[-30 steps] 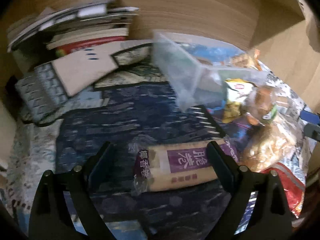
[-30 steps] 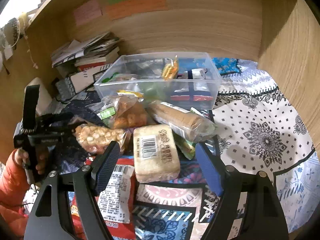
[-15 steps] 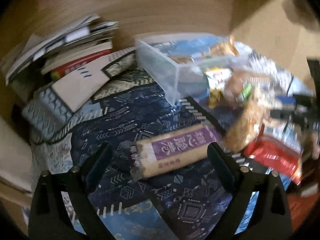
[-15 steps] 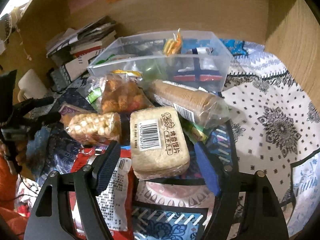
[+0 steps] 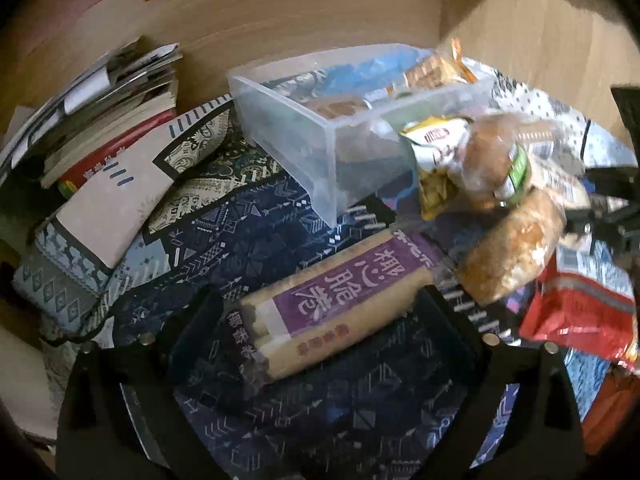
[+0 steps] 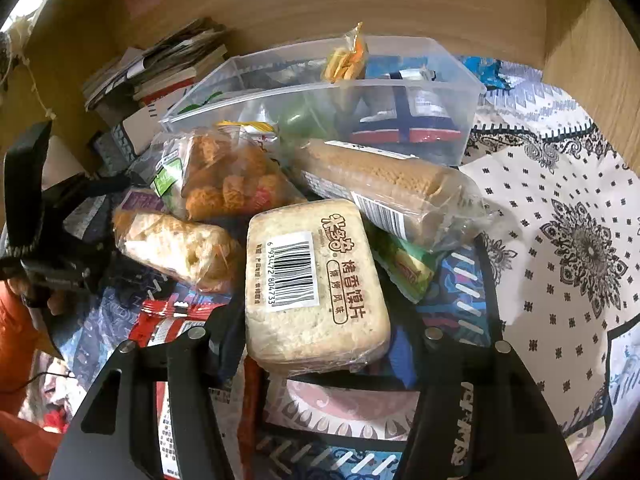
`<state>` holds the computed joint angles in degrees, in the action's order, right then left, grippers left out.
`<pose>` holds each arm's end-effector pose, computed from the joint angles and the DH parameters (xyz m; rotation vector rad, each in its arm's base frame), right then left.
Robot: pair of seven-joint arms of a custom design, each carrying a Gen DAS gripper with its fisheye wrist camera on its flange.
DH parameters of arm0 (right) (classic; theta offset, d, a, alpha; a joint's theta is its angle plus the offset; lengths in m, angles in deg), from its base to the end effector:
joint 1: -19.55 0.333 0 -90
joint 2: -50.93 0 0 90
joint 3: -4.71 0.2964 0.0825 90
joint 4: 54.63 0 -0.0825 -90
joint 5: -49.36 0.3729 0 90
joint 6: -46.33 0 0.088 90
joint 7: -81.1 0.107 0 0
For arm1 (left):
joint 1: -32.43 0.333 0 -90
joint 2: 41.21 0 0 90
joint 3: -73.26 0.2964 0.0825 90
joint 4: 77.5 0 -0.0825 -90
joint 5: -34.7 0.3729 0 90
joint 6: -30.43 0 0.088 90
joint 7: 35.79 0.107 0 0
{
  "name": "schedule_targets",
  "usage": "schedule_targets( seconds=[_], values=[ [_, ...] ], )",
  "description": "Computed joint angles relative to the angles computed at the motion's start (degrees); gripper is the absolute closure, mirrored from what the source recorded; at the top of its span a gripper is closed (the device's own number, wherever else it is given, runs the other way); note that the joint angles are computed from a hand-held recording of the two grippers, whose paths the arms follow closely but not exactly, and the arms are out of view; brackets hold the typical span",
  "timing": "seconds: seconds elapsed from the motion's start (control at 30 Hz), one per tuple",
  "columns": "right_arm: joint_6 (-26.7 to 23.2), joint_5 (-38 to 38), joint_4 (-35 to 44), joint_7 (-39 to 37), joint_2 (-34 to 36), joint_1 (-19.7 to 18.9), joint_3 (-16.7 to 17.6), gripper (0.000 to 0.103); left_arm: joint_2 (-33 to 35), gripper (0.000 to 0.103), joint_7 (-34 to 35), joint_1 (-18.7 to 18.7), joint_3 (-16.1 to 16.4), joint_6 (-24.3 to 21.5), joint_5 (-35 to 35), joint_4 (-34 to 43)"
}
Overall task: Organize snacks
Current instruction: 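Grasp the purple coconut roll pack with the left tool while the right tool grasps the bread slice pack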
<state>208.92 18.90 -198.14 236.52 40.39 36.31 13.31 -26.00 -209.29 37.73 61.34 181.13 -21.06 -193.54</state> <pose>0.4229 0.2300 0.3892 -1.6302 2.0476 -0.4132 0.6023 -0.0451 0.3361 -0.7752 2.5899 -0.9190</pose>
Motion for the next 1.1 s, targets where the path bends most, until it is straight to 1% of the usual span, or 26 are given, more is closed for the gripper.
schedule_targets(
  seconds=[0.03, 0.07, 0.1, 0.13, 0.17, 0.2, 0.23, 0.33, 0.4, 0.47, 0.53, 0.57, 0.6, 0.67, 0.7, 0.73, 0.8, 0.83, 0.87, 0.93, 1.0, 1.03, 1.07, 1.1],
  values=[
    [0.12, -0.09, -0.01, 0.03, 0.00, -0.04, 0.00, 0.049, -0.03, 0.019, -0.48, -0.10, -0.03, 0.59, -0.36, -0.06],
    [0.18, -0.06, -0.16, -0.07, -0.14, -0.05, -0.05, 0.049, -0.02, 0.032, -1.85, -0.44, 0.19, 1.29, 0.26, -0.18],
    [0.22, -0.25, -0.38, 0.08, -0.40, -0.14, 0.00, 0.049, -0.05, 0.036, -2.85, -0.57, 0.32, 1.66, 0.71, -0.33],
    [0.32, -0.54, -0.71, 0.40, -0.77, -0.30, 0.10, 0.050, -0.10, 0.037, -4.00, -0.58, 0.42, 1.72, 1.00, -0.51],
    [0.24, -0.83, -1.12, 0.73, -1.26, -0.46, 0.22, 0.050, -0.20, 0.042, -5.20, -0.65, 0.54, 2.13, 1.34, -0.80],
    [-0.07, -1.17, -1.36, 1.17, -1.66, -0.64, 0.42, 0.050, -0.74, 0.045, -6.62, -1.07, 0.75, 3.71, 2.19, -1.84],
    [-0.50, -1.52, -1.64, 1.62, -2.09, -0.82, 0.63, 0.050, -1.21, 0.050, -6.31, -0.89, 0.53, 4.14, 1.94, -2.51],
    [-0.72, -1.85, -3.04, 2.51, -3.65, -1.20, 0.71, 0.050, -3.16, 0.051, -5.38, -0.02, 0.59, 1.85, 1.11, -3.76],
    [-0.98, -1.78, -3.78, 2.79, -4.57, -1.37, 0.82, 0.050, -4.28, 0.047, -3.05, 0.24, 0.50, 1.22, -1.41, -3.80],
    [-1.43, -1.75, -4.76, 3.08, -5.86, -1.51, 1.02, 0.050, -4.50, 0.024, -1.71, 0.06, 0.64, 0.10, -3.33, -2.91],
    [-1.67, -1.80, -5.70, 3.72, -7.08, -1.77, 1.34, 0.050, -3.82, 0.014, -0.58, -0.29, 0.83, -2.02, -3.60, -1.44],
    [-1.67, -1.82, -6.34, 4.18, -7.82, -1.95, 1.48, 0.050, -2.98, 0.013, -0.29, -0.71, 0.76, -2.35, -3.39, -0.48],
    [-1.56, -1.79, -6.94, 4.53, -8.45, -2.13, 1.55, 0.050, -1.91, 0.013, -1.29, -1.23, 0.86, -3.22, -1.72, 0.70],
    [-1.17, -1.58, -8.46, 5.50, -10.03, -2.53, 1.72, 0.050, 1.04, 0.013, -5.51, -2.23, 1.24, -5.85, 3.57, 4.00],
    [-1.09, -1.49, -9.00, 5.82, -10.63, -2.73, 1.84, 0.050, 1.90, 0.013, -7.05, -2.41, 1.23, -6.55, 5.39, 4.85],
    [-1.15, -1.38, -9.64, 6.14, -11.41, -2.91, 1.96, 0.050, 2.83, 0.014, -8.53, -2.78, 1.14, -6.05, 6.96, 5.40],
    [-1.64, -1.40, -10.56, 6.75, -12.74, -3.33, 2.43, 0.050, 3.71, 0.026, -10.89, -3.06, 0.88, -4.49, 9.34, 5.39],
    [-1.67, -1.34, -10.96, 6.85, -13.23, -3.42, 2.50, 0.050, 3.84, 0.026, -11.70, -2.66, 0.67, -4.85, 9.75, 5.37],
    [-1.67, -1.26, -11.39, 6.93, -13.70, -3.48, 2.56, 0.050, 3.36, 0.030, -10.71, -1.69, -0.09, -4.60, 8.08, 4.66],
    [-2.18, -1.31, -11.75, 7.11, -14.15, -3.71, 3.00, 0.050, 1.76, 0.037, -10.06, -0.86, -0.52, -4.26, 6.60, 2.61],
    [-2.64, -1.69, -11.69, 7.25, -14.08, -3.86, 3.41, 0.050, -0.44, 0.043, -9.47, -0.58, -0.54, -2.63, 4.58, -0.44],
    [-2.50, -1.85, -11.84, 7.06, -14.16, -3.86, 3.31, 0.050, -1.45, 0.048, -9.41, -0.62, -0.41, -1.55, 3.49, -2.01],
    [-2.58, -2.06, -11.77, 6.84, -14.07, -3.88, 3.35, 0.050, -2.40, 0.050, -9.20, -0.69, -0.29, -0.60, 2.36, -3.41],
    [-2.67, -2.29, -11.75, 6.67, -14.05, -3.92, 3.41, 0.050, -3.83, 0.050, -8.82, -0.82, -0.23, 0.98, 0.63, -5.47]
  ],
)
